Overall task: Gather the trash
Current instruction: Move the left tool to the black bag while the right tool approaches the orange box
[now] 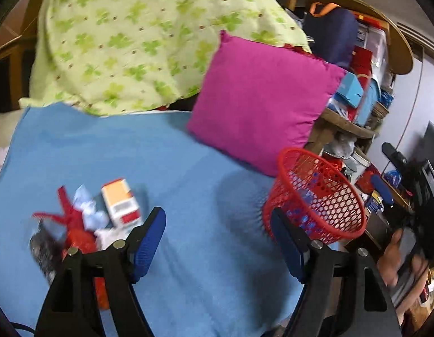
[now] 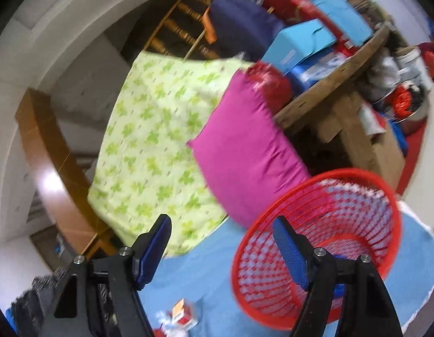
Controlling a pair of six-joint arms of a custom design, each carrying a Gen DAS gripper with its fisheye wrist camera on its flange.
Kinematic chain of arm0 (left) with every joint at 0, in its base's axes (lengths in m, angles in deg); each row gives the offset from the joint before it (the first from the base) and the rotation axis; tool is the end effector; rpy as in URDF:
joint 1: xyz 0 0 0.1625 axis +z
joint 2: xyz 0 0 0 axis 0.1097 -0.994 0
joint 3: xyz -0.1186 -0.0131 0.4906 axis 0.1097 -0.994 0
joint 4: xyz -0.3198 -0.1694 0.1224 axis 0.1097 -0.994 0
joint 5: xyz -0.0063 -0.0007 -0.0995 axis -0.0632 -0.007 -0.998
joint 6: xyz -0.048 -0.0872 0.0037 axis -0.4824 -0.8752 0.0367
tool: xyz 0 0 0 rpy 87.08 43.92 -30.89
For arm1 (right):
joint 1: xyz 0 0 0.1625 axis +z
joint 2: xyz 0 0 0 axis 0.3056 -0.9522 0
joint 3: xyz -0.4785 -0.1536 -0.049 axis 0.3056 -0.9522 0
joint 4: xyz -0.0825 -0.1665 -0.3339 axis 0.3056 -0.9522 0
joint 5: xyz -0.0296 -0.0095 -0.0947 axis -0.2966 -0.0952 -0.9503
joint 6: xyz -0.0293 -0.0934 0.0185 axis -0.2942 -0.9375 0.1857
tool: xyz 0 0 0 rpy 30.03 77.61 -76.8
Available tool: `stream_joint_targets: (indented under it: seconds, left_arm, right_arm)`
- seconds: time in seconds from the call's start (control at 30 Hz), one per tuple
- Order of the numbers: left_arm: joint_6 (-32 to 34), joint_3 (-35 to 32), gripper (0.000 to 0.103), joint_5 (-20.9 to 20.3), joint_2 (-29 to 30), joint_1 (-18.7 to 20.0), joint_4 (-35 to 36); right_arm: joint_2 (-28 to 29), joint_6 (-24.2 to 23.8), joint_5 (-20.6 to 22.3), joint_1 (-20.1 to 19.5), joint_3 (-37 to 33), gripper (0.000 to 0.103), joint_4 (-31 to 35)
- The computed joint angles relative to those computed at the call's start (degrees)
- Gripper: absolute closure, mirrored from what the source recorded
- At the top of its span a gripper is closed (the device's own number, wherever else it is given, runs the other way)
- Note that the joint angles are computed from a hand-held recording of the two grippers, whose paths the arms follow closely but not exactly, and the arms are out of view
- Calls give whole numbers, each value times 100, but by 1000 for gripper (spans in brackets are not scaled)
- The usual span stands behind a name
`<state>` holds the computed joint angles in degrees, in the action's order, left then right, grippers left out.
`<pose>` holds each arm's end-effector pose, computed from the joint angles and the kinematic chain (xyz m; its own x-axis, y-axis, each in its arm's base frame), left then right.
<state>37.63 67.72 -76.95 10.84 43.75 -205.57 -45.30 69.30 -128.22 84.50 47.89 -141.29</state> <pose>-0.1715 -0.5281 0.3310 -0.8496 0.0207 -0.5271 0.4383 0.5838 -0.6835 0.2624 -0.5909 0.1983 -0.9826 -0.1854 0.0060 -0.0783 0.3852 -0.9195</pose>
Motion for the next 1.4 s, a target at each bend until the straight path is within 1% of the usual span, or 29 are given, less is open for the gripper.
stream_joint_targets:
  seconds: [0.03, 0.1, 0.13, 0.17, 0.23, 0.33, 0.4, 0.53, 0.6, 0.7, 0.8, 0.87, 0.93, 1.07, 1.17, 1.3, 1.4]
  left_arm:
    - [-14, 108, 26, 25, -28, 5, -74]
    - [-62, 308, 26, 14, -88, 22, -192]
    - [-107, 406, 26, 3, -123, 37, -203]
    - [-111, 455, 26, 2, -128, 41, -216]
    - [-6, 615, 26, 107, -137, 13, -398]
    - [233, 807, 26, 303, -154, -51, -753]
    - [385, 856, 26, 419, -163, -61, -916]
    - [737, 1050, 26, 762, -211, -76, -1394]
    - [801, 1103, 26, 854, -273, -6, -1534]
    - [665, 1112, 26, 940, -420, 190, -1559]
    - [744, 1117, 26, 1080, -510, 371, -1784]
    - [1032, 1103, 26, 1244, -532, 488, -2058]
    - [1161, 1075, 26, 1300, -580, 618, -2193]
    - [1015, 972, 26, 1287, -711, 906, -2237]
    - [960, 938, 26, 1363, -758, 1027, -2299]
    - [956, 908, 26, 1551, -791, 1080, -2373]
    - [814, 950, 26, 1581, -879, 1086, -2290]
  right_arm:
    - [6, 68, -156, 4, 11, 25, -91]
    - [9, 193, -149, -25, 37, 25, -184]
    - [28, 164, -210, -4, 32, 25, -223]
    - [70, 32, -296, 60, 9, 25, -220]
    - [115, -222, -261, 157, -35, 25, -134]
    - [252, -832, -158, 359, -116, 25, -31]
    - [313, -1047, 50, 448, -128, 25, 236]
    - [416, -1159, 324, 537, -175, 25, 687]
    - [501, -1300, 348, 618, -255, 25, 960]
    - [636, -1451, 400, 749, -409, 25, 1481]
    - [803, -1629, 283, 888, -569, 25, 1963]
    - [923, -1663, 175, 965, -713, 25, 2319]
    - [1044, -1643, 50, 1032, -899, 25, 2683]
    - [1283, -1563, -273, 1138, -1199, 25, 3151]
    - [1392, -1448, -420, 1181, -1382, 25, 3415]
    - [1496, -1290, -520, 1209, -1563, 25, 3695]
    - [1607, -1209, -566, 1244, -1711, 25, 3854]
